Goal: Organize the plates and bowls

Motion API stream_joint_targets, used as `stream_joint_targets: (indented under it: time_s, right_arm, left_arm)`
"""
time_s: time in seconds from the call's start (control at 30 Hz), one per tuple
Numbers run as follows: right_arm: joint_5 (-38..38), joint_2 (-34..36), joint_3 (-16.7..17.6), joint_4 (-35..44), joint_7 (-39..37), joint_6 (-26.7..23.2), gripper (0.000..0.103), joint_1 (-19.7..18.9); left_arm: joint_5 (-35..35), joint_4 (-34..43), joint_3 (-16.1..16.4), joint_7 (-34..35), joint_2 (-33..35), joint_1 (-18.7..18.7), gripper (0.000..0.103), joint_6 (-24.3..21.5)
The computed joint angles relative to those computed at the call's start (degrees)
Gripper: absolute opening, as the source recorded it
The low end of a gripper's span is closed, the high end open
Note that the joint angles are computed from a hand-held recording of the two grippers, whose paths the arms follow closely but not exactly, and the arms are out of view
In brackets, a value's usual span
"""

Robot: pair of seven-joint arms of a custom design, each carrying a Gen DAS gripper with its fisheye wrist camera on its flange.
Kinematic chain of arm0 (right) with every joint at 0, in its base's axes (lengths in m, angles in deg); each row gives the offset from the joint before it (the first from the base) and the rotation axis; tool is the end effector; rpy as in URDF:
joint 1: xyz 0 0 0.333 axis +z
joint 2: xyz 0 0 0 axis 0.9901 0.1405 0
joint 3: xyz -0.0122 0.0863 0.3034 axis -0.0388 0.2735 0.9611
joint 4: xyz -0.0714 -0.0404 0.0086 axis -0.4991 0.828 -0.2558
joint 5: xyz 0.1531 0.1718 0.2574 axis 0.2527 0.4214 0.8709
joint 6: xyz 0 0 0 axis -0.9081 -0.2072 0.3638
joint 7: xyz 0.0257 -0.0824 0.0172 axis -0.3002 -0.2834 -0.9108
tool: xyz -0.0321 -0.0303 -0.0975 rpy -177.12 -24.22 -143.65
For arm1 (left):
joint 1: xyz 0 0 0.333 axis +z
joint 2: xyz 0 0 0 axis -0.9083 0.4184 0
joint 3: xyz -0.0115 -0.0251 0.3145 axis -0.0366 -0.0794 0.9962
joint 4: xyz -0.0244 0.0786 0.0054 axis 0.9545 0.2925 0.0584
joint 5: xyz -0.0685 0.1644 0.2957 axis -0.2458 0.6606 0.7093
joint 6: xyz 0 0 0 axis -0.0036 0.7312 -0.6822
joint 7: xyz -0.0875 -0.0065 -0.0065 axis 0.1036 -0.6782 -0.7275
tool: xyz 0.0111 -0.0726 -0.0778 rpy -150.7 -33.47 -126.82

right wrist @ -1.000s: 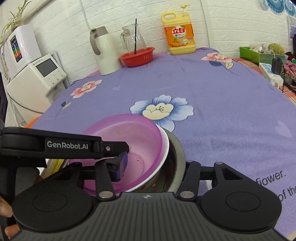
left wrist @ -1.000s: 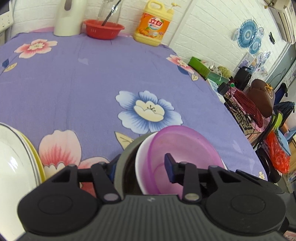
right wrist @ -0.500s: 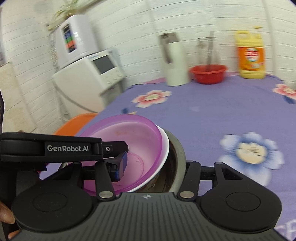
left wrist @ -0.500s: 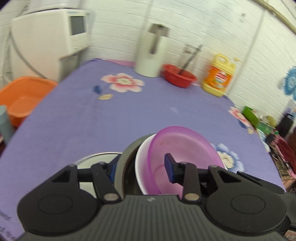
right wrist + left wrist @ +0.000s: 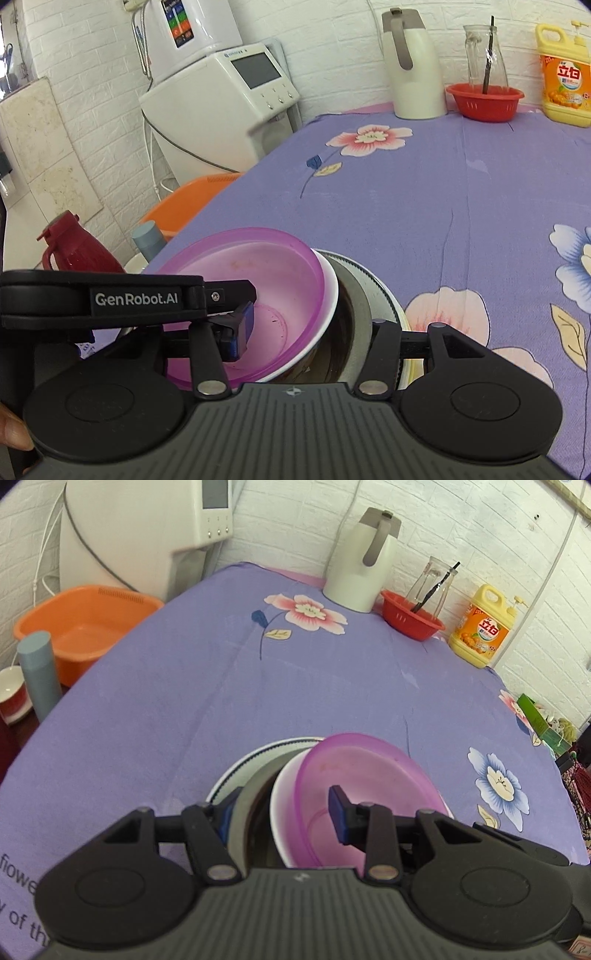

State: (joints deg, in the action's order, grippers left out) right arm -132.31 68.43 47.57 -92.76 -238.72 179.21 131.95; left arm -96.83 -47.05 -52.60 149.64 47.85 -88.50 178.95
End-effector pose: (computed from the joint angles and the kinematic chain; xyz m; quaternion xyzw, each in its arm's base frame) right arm 0.5610 0.4904 0.3042 -0.5971 0.6550 -0.2059 0.4147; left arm 0.6084 -0.3373 0.3086 -0.5822 0.6985 -0.4010 0.1111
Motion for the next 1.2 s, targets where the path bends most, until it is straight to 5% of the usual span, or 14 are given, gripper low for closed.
stream_joint_targets:
  time_s: [0.13, 0.2, 0.23, 0.33, 0.63, 0.77, 0.83, 0.97, 1.2]
  right_arm:
    - [-1.23, 0.57, -1.79, 0.26, 1.65, 0.01, 0.092, 1.06]
    - [-1.62, 1.18, -0.89, 1.57, -0.44, -0.45, 0.099, 0.47]
    - [-1.9, 1.65, -0.57, 2.2, -0.99, 0.91, 0.103, -0.08]
    - [-2.09, 2.3, -2.25, 3.0, 0.67, 0.36, 0.103, 1.27]
    - [-6.58, 2.31, -8.49, 2.34, 11.42, 3.72, 0.103, 4.21]
    - [-0.4, 3.65, 0.68, 6.57, -3.7, 3.12, 0.103, -2.1]
    - [-2.32, 3.42, -2.5, 5.91, 0.73, 3.19, 0.103, -0.52]
    - [-11.34, 2.94, -16.52, 2.27, 21.36, 5.71, 0.103, 7.58]
    - [-20.45, -2.84, -18.87, -7.69, 32.03, 1.73, 0.103, 11.64]
  left_arm:
    - [0.24, 0.89, 1.73, 0.11, 1.02, -1.79, 0.036, 1.8]
    - [1.12, 1.1, -1.07, 1.21, 1.53, 0.47, 0.059, 2.44]
    - [1.84, 1.1, -2.54, 0.93, 1.71, 1.68, 0.062, 2.46]
    - [0.53, 0.66, -1.29, 1.58, 1.49, 0.3, 0.063, 4.39]
    - [2.84, 1.27, -7.49, 3.03, 1.63, 4.92, 0.067, 11.32]
    - [2.84, 2.74, -7.3, 3.03, 1.65, 4.8, 0.068, 11.76]
    - [2.97, 2.88, -7.51, 3.03, 1.5, 5.15, 0.068, 11.81]
    - [1.9, 3.81, -5.25, 3.52, 1.46, 3.49, 0.068, 11.32]
    - [-0.28, 2.89, -2.75, 4.46, 1.01, 1.13, 0.069, 10.75]
